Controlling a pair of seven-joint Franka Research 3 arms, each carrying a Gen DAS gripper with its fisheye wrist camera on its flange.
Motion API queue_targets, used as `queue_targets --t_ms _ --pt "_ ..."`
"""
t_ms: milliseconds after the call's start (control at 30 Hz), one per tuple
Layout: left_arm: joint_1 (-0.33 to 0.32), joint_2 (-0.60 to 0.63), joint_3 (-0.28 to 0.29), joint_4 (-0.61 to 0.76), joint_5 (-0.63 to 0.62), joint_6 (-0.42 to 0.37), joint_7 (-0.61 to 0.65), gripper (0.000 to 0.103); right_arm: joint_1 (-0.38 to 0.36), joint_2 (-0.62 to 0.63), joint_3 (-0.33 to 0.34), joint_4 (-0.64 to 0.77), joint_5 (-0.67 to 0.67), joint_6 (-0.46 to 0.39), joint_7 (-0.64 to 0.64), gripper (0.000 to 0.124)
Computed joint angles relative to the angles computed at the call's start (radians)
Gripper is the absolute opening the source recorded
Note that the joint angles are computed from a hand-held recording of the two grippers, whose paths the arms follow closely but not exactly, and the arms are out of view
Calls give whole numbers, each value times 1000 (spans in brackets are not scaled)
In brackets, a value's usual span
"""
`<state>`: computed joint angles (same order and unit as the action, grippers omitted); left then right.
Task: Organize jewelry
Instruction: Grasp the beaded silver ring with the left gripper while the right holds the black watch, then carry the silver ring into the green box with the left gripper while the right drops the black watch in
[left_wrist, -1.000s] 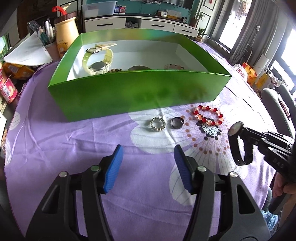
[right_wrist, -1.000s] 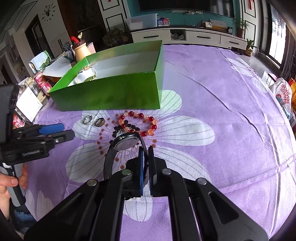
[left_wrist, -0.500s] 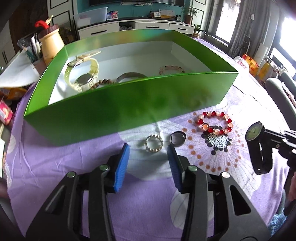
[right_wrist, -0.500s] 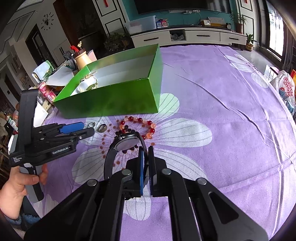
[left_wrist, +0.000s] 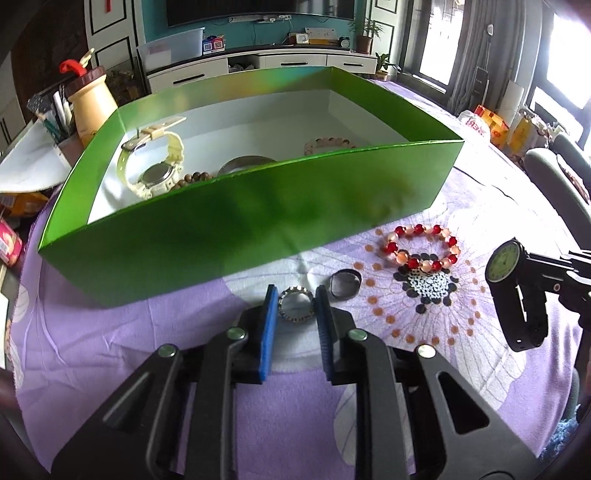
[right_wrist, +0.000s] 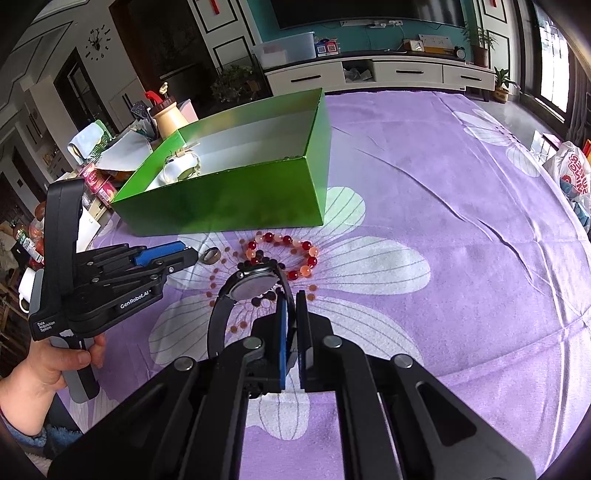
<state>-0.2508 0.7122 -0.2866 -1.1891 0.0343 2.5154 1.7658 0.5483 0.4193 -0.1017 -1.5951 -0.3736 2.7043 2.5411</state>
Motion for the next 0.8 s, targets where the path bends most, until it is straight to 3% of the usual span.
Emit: queue_targets --t_ms 300,800 --pt "82 -112 -51 -160 -106 45 25 20 8 6 1 20 -4 -3 -7 4" --pt "168 -267 -88 -324 -288 125 95 20 34 8 -4 66 -45 -26 -13 4"
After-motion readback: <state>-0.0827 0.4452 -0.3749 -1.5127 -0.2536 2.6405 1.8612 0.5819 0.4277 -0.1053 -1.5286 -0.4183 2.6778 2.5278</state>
